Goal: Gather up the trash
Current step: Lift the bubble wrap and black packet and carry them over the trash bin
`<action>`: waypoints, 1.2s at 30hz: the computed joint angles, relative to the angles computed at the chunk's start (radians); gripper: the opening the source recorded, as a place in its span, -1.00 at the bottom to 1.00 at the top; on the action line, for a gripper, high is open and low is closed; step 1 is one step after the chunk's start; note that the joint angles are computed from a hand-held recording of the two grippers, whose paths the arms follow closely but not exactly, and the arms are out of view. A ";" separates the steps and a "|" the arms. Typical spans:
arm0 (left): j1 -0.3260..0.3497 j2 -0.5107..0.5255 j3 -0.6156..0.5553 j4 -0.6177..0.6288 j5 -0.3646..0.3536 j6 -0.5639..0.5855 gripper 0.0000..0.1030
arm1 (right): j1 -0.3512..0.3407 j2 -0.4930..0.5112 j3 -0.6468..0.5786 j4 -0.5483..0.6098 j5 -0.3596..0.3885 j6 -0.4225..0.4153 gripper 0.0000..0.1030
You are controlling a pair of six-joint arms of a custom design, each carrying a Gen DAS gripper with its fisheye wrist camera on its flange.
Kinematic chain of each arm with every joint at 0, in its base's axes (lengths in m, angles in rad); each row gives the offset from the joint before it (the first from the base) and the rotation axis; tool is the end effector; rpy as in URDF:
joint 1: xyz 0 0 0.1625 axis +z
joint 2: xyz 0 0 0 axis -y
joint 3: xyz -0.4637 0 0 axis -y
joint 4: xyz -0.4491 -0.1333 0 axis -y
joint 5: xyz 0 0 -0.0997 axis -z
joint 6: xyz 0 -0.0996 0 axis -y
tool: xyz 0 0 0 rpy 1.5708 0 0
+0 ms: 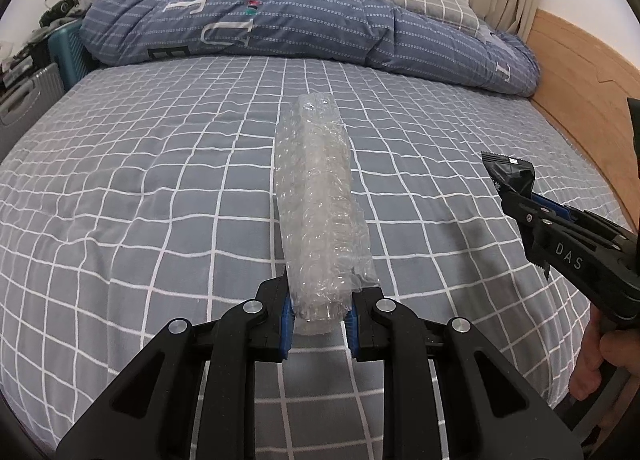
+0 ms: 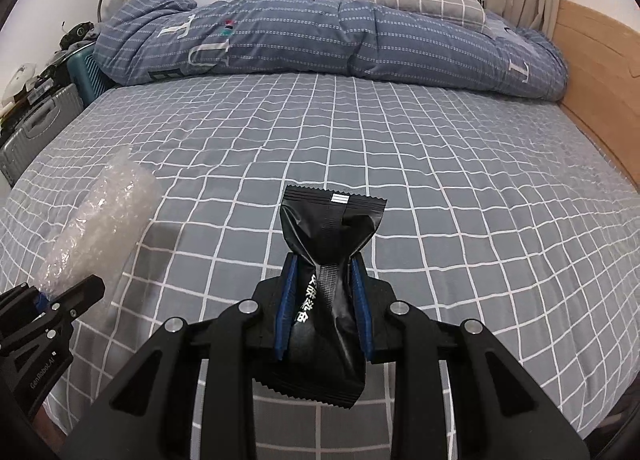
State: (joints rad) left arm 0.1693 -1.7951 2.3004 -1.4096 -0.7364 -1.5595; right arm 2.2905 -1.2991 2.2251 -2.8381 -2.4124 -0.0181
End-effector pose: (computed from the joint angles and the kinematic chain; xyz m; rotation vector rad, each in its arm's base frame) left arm -0.2873 -0.2592 0.2830 0.1671 2.2773 -0.9258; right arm 0.3809 -0.3450 0.2211 0.6808 -2.2656 0.7445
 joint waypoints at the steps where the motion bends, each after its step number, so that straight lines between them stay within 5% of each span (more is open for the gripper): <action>1: -0.005 0.000 -0.001 0.005 -0.002 -0.006 -0.62 | 0.003 -0.003 0.001 0.001 0.000 0.000 -0.50; 36: -0.299 0.012 -0.013 0.195 -0.183 -0.293 -0.63 | 0.220 -0.209 0.090 0.251 -0.007 0.213 -0.50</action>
